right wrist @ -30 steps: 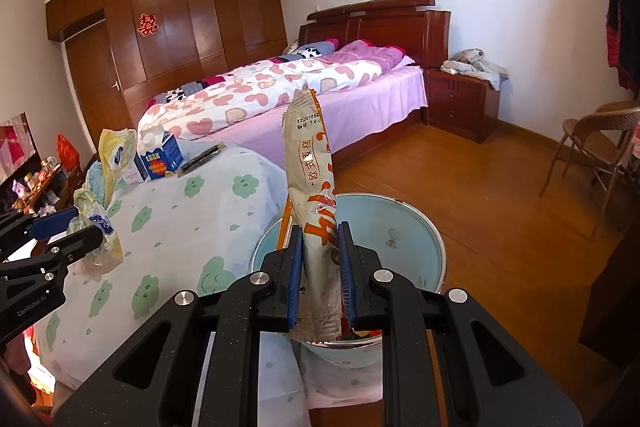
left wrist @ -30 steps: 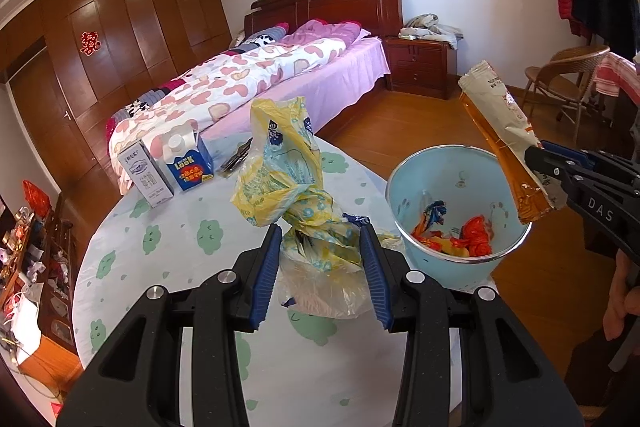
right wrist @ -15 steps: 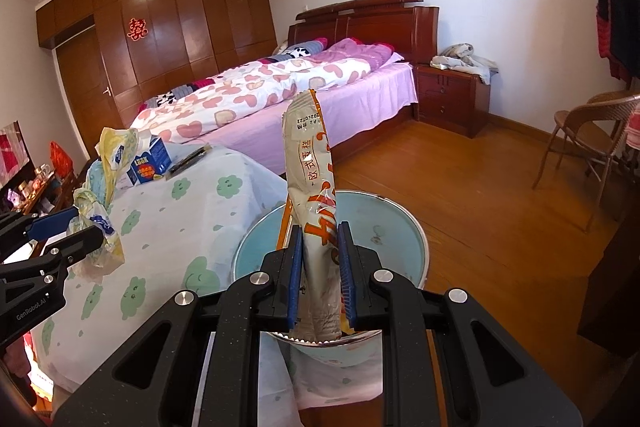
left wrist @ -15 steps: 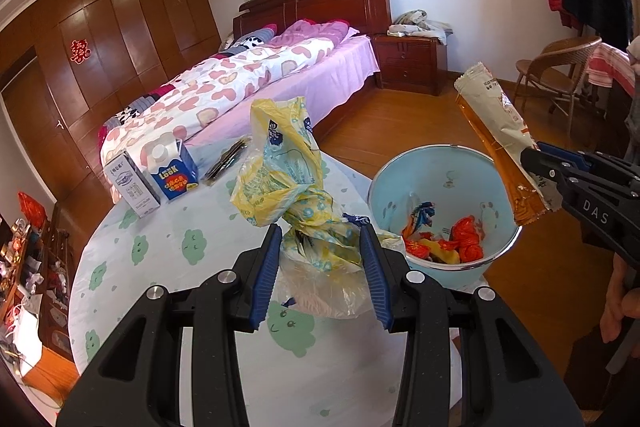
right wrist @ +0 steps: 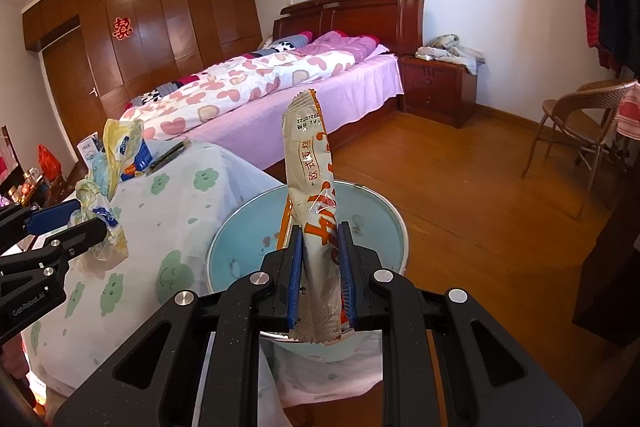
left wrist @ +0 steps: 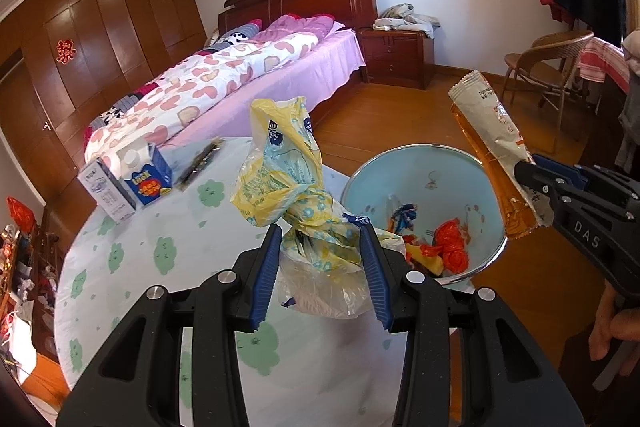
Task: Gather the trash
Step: 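Carry the plastic bag and snack wrapper with both tools over the blue bin, then open both tools over the bin to drop the bag and wrapper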
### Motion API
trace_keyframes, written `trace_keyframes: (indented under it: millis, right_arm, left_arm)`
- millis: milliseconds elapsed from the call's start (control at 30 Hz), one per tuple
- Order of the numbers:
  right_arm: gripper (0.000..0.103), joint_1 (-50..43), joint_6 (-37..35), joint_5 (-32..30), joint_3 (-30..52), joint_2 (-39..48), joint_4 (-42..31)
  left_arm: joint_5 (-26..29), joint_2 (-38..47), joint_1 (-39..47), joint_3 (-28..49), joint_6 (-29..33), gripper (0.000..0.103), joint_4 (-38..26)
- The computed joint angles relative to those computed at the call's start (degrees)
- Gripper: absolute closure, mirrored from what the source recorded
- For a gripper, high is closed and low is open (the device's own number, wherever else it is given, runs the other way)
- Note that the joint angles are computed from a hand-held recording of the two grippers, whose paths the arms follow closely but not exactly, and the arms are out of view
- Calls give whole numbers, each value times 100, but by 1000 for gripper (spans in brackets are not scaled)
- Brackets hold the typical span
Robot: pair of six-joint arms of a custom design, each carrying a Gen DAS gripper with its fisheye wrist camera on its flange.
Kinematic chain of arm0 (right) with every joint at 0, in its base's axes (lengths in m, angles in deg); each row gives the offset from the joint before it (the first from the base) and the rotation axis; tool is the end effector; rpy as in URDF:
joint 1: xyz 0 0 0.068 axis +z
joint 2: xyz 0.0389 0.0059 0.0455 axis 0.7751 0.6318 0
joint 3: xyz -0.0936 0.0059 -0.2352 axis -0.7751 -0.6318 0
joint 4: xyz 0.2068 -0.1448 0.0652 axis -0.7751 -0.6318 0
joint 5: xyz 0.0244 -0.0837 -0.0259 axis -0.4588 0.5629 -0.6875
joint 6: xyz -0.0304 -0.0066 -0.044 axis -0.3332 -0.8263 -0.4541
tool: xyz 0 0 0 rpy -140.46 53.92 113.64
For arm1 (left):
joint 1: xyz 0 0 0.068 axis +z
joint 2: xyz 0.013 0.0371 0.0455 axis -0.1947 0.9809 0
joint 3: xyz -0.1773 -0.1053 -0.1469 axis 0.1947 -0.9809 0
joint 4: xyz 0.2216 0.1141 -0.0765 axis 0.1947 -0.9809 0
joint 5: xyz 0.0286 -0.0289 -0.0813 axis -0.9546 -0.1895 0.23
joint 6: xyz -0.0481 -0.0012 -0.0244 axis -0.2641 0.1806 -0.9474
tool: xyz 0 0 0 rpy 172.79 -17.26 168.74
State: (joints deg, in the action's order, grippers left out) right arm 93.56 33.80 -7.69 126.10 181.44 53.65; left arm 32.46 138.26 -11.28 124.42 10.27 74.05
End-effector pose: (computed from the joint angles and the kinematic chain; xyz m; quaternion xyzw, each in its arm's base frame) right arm 0.2721 0.2180 0.1099 0.1751 0.8600 -0.0066 0.4793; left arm 0.3601 -0.0121 0.1474 0.3159 0.8501 -0.0383 0.4196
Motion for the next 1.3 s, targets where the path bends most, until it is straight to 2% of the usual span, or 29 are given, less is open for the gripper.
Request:
trace_keyframes:
  millis: [200,500,833,933,1067,1167,1300]
  right_arm:
    - [85,-124,142,-33,-54,76,-23]
    - [85,-407,128,-46,118,319,-172]
    - [84,-859,-157,-562,321,604,-160]
    - [84,-936,-219,-655,381,699,-99]
    - [84,-1082,-297,-857,515,864,-32]
    - [83,-1157,-425,-994,522,890,83]
    - [78,-1215,-621,-1129,634,1075,255]
  left_arm:
    - [-54,214,-271,94,-84,62,48]
    - [-218,1018,-697,752,-298,62,-261]
    - [-225,1783,-1100,1570,-655,59,-659]
    - [-229,1951,-1105,1752,-733,53,-742]
    - [-296,1962,-1027,1736,-804,32,-646]
    - [-201,1901,-889,1715,-845,29,-684]
    - [-316,1775,-718,1531,-889,20,-515]
